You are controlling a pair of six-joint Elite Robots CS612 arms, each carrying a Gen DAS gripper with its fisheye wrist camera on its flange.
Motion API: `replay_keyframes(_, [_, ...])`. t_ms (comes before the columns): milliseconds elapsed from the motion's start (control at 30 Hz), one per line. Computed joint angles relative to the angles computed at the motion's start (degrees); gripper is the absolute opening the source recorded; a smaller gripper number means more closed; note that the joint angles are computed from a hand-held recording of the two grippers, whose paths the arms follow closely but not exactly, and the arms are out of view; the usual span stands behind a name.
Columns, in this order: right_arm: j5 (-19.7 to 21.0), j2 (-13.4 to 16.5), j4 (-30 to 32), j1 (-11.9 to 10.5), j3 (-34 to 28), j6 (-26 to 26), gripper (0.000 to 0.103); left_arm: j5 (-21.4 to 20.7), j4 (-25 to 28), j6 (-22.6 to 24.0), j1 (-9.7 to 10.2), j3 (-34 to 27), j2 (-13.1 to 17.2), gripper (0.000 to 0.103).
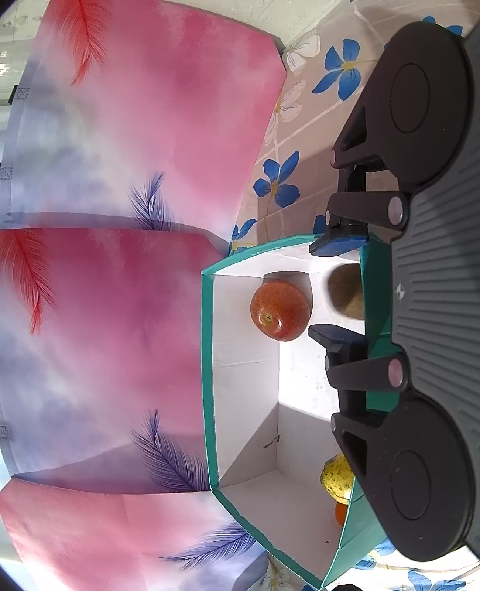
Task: Organize fruits
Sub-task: 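Lower the kiwi into the teal box and open the right gripper, then move both tools back toward the remaining fruits beside the box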
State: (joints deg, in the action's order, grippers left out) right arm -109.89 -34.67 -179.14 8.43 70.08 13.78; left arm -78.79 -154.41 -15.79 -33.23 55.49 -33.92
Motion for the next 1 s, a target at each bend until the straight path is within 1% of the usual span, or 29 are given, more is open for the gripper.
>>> replay_keyframes(133, [0.6, -0.5, 0.4, -0.1, 0.5, 0.0, 0.04, -0.2, -0.7, 1.1, 0.04, 0.6, -0.1, 0.101])
replay_keyframes(200, [0.8, -1.0, -0.6, 0.0, 1.3, -0.3, 0.043, -0.3, -1.4, 1.9, 0.05, 1.3, -0.2, 0.101])
replay_keyframes(233, [1.1, -1.3, -1.6, 0.0, 1.9, -0.8, 0.05, -0.5, -1.9, 2.4, 0.07, 1.7, -0.3, 0.101])
replay_keyframes(267, [1.7, -1.7, -2.7, 0.0, 2.6, -1.2, 0.069, -1.0, -2.5, 2.9, 0.14, 2.2, -0.3, 0.101])
replay_keyframes(300, [0.8, -2.1, -3.4, 0.3, 3.1, -1.6, 0.083, -1.6, -3.0, 3.4, 0.22, 2.7, -0.4, 0.101])
replay_keyframes(333, [-0.6, -2.3, -5.2, 0.7, 3.7, -2.5, 0.099, -2.3, -3.5, 4.0, 0.28, 3.4, -0.6, 0.101])
replay_keyframes(367, [-1.6, -2.4, -8.3, 1.1, 4.5, -4.4, 0.101, -2.9, -3.9, 4.5, 0.33, 4.0, -0.7, 0.101])
replay_keyframes(433, [-3.3, -2.9, -12.9, 1.7, 6.0, -8.1, 0.103, -4.1, -5.2, 6.0, 0.39, 5.3, -0.9, 0.101])
replay_keyframes(500, [-5.7, -3.2, -15.9, 2.3, 7.1, -9.2, 0.103, -5.2, -6.0, 7.8, 0.35, 6.3, -1.0, 0.101])
replay_keyframes(533, [-6.1, -3.5, -16.9, 2.5, 7.8, -8.9, 0.103, -5.9, -6.3, 8.4, 0.32, 6.7, -1.0, 0.101])
replay_keyframes(567, [-5.7, -4.0, -17.7, 2.4, 8.7, -8.3, 0.103, -6.7, -6.6, 8.8, 0.32, 7.0, -0.9, 0.101])
replay_keyframes(667, [-3.5, -5.6, -15.2, 2.1, 10.7, -5.6, 0.103, -8.4, -5.1, 9.4, 0.24, 6.5, -0.3, 0.101])
replay_keyframes(733, [-1.9, -6.3, -13.6, 1.9, 11.5, -4.1, 0.103, -8.2, -4.6, 10.4, 0.02, 6.1, 0.1, 0.101])
replay_keyframes(800, [-0.9, -6.8, -12.5, 1.8, 12.1, -3.0, 0.103, -8.3, -5.4, 11.8, -0.14, 6.2, 0.5, 0.101])
replay_keyframes(900, [-0.5, -7.2, -13.0, 1.9, 13.1, -2.9, 0.103, -8.8, -5.7, 12.7, -0.2, 5.9, 1.0, 0.1])
replay_keyframes(1000, [1.0, -7.5, -15.3, 1.9, 14.4, -3.3, 0.103, -8.1, -5.2, 13.5, -0.45, 5.6, 1.5, 0.1])
